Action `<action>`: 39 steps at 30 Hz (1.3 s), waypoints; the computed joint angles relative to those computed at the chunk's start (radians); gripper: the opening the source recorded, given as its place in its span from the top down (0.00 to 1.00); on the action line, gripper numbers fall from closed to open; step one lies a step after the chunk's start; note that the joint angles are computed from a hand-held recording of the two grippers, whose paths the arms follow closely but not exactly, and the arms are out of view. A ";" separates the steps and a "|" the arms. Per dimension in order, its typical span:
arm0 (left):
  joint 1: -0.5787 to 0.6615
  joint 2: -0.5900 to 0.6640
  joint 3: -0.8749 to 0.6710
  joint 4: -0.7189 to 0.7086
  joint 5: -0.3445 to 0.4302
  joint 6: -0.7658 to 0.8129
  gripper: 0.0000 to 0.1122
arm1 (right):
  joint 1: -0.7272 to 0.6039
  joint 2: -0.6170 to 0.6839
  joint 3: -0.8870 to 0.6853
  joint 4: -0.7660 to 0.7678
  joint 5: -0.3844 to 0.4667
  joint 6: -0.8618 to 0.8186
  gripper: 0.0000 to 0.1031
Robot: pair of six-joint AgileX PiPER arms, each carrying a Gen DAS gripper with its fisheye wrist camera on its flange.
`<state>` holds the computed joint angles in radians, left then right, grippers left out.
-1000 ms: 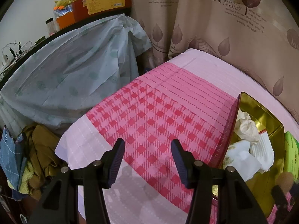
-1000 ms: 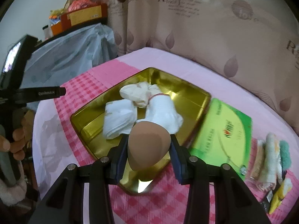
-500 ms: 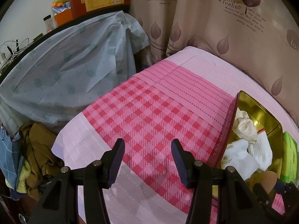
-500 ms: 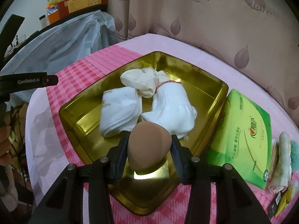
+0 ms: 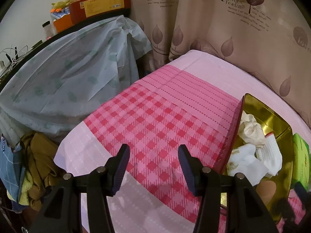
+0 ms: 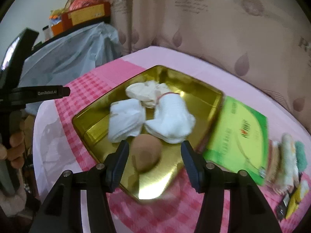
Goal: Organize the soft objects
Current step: 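Grasp the yellow plush toy with white fur with the right gripper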
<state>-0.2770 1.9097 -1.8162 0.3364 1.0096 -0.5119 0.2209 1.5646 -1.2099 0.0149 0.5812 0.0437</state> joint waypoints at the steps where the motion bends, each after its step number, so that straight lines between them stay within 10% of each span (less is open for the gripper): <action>1: -0.002 -0.001 0.001 0.001 0.001 0.002 0.53 | -0.011 -0.023 0.017 -0.003 -0.003 0.004 0.49; 22: -0.027 -0.021 0.031 0.013 -0.005 0.003 0.53 | -0.649 -0.120 0.169 0.073 -0.042 -0.156 0.43; 39: -0.060 -0.006 0.041 0.044 -0.024 0.026 0.53 | -0.692 0.061 0.149 0.148 -0.158 -0.220 0.52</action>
<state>-0.3374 1.9034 -1.7751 0.3803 0.9860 -0.4855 -0.4707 1.6254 -1.0613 0.1626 0.4227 -0.1766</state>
